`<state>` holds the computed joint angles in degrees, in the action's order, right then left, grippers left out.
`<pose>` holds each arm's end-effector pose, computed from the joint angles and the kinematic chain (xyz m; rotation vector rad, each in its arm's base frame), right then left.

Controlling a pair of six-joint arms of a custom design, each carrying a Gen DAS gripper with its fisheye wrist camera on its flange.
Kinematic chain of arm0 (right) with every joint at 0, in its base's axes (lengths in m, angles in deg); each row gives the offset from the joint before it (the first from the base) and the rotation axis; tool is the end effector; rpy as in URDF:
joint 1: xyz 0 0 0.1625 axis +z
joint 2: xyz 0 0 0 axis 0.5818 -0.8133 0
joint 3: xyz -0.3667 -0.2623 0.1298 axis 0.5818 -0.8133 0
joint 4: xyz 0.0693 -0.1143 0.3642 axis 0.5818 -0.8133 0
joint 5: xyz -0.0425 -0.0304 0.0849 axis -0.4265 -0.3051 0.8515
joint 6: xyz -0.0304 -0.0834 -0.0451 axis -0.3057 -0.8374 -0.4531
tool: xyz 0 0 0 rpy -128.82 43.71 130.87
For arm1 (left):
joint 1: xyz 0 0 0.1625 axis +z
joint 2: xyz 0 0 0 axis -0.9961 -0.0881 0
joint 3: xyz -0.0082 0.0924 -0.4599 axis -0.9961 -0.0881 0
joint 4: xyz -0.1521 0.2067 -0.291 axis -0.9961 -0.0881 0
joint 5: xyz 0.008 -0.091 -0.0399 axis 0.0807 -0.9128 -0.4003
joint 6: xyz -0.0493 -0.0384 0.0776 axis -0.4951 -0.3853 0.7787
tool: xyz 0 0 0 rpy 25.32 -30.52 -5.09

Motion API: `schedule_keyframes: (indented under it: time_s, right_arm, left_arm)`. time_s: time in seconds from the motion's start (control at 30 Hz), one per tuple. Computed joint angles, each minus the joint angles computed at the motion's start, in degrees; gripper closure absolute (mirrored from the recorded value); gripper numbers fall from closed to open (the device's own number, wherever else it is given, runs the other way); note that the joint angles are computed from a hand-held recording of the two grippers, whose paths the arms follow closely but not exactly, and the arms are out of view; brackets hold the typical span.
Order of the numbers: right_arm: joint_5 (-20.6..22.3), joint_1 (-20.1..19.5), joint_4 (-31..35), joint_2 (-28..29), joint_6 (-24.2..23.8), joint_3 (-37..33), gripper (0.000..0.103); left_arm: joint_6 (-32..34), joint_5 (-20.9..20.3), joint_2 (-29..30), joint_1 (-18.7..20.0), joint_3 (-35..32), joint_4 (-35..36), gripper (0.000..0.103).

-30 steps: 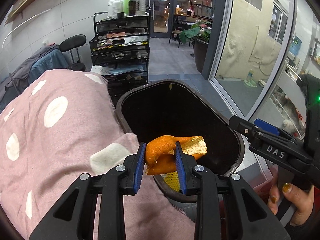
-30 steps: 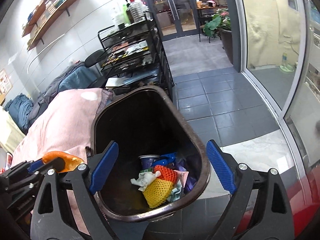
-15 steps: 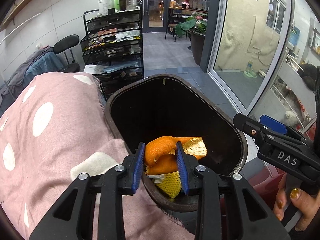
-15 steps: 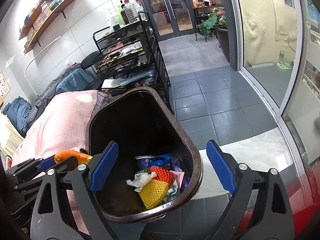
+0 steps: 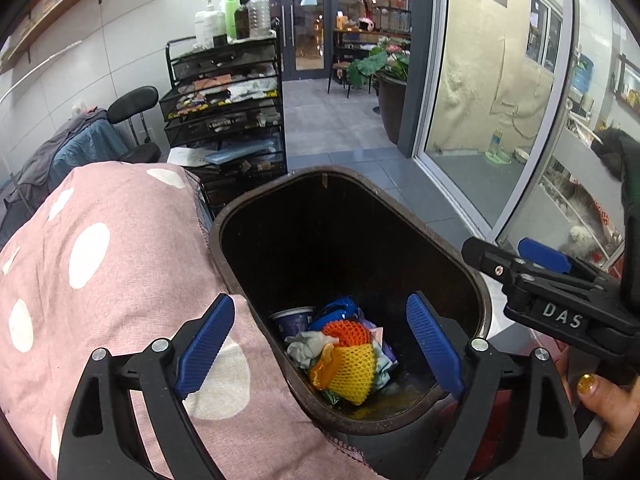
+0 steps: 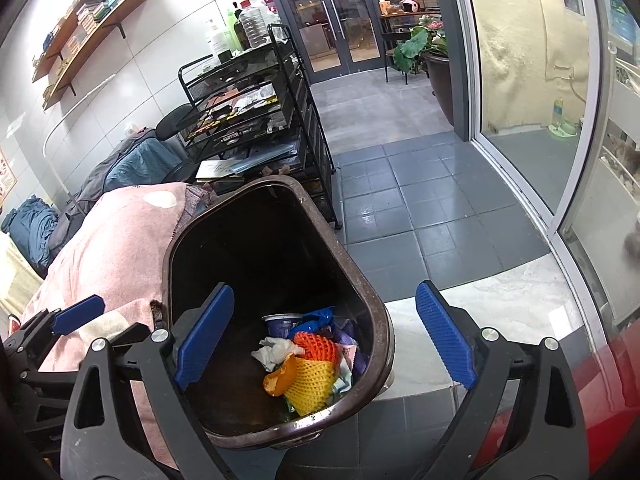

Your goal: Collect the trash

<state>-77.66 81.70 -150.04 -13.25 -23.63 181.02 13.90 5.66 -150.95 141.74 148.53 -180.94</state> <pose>0.3264 -0.5021 0.0479 -0.0243 -2.3607 1.1449 -0.1106 -0.5232 0.3028 0.8778 2.3173 -0.7003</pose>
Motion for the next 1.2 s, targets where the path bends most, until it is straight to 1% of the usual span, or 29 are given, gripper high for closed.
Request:
schedule_keyframes:
  time_s: [0.07, 0.2, 0.23, 0.3, 0.4, 0.53, 0.6, 0.67, 0.77, 0.83, 0.9, 0.97, 1.03, 1.13, 1.2]
  right_arm:
    - [0.1, 0.1, -0.6, 0.1, -0.3, 0.0, 0.011]
    - [0.7, 0.3, -1.8, 0.2, -1.2, 0.3, 0.01]
    - [0.9, 0.5, -2.1, 0.4, -1.5, 0.2, 0.01]
    - [1.7, 0.9, -3.0, 0.9, -2.1, 0.0, 0.009]
    - [2.8, 1.5, -3.1, 1.6, -2.4, -0.3, 0.008]
    - [3.4, 3.3, -4.7, 3.7, -4.8, -1.8, 0.007]
    - [3.8, 4.3, -5.5, 5.1, -6.6, -3.0, 0.006]
    - [4.0, 5.7, -6.7, 6.6, -9.1, -4.4, 0.006]
    - [4.7, 7.6, -8.7, 8.6, -12.9, -6.4, 0.006]
    - [5.5, 8.4, -8.5, 9.3, -13.8, -7.3, 0.006]
    - [6.3, 9.4, -7.8, 9.7, -13.9, -8.3, 0.006]
    - [6.5, 10.4, -8.1, 10.4, -14.5, -9.4, 0.006]
    - [6.7, 11.4, -8.5, 11.1, -15.2, -10.5, 0.006]
    - [7.0, 12.8, -9.9, 12.3, -17.4, -11.9, 0.006]
    - [7.2, 13.7, -10.8, 13.3, -19.7, -12.7, 0.006]
  left_arm:
    - [0.4, -0.1, -0.9, -0.4, 0.6, -1.3, 0.012]
    - [1.8, 0.5, -4.1, -1.5, 3.3, -6.1, 0.007]
    - [1.8, 0.7, -4.7, -1.7, 3.9, -7.0, 0.006]
    - [1.5, 2.3, -6.0, -2.2, 5.4, -11.0, 0.005]
    - [1.5, 3.6, -8.6, -2.4, 7.0, -13.0, 0.005]
    - [2.0, 6.7, -11.7, -2.6, 9.2, -16.1, 0.005]
    - [1.7, 7.6, -13.2, -2.2, 9.8, -16.9, 0.005]
    - [1.8, 9.5, -14.3, -2.2, 10.7, -18.4, 0.005]
    - [3.4, 13.1, -15.5, -2.7, 12.3, -22.8, 0.005]
    - [5.1, 14.9, -16.4, -3.1, 13.2, -25.4, 0.005]
    - [7.8, 17.2, -17.0, -4.0, 14.5, -29.9, 0.005]
    - [10.6, 18.7, -17.8, -4.3, 15.4, -34.0, 0.005]
    - [11.4, 19.7, -18.6, -4.8, 15.9, -36.2, 0.005]
    - [11.8, 21.2, -20.0, -5.4, 16.6, -38.5, 0.005]
    - [13.1, 22.6, -20.1, -5.8, 16.8, -41.0, 0.005]
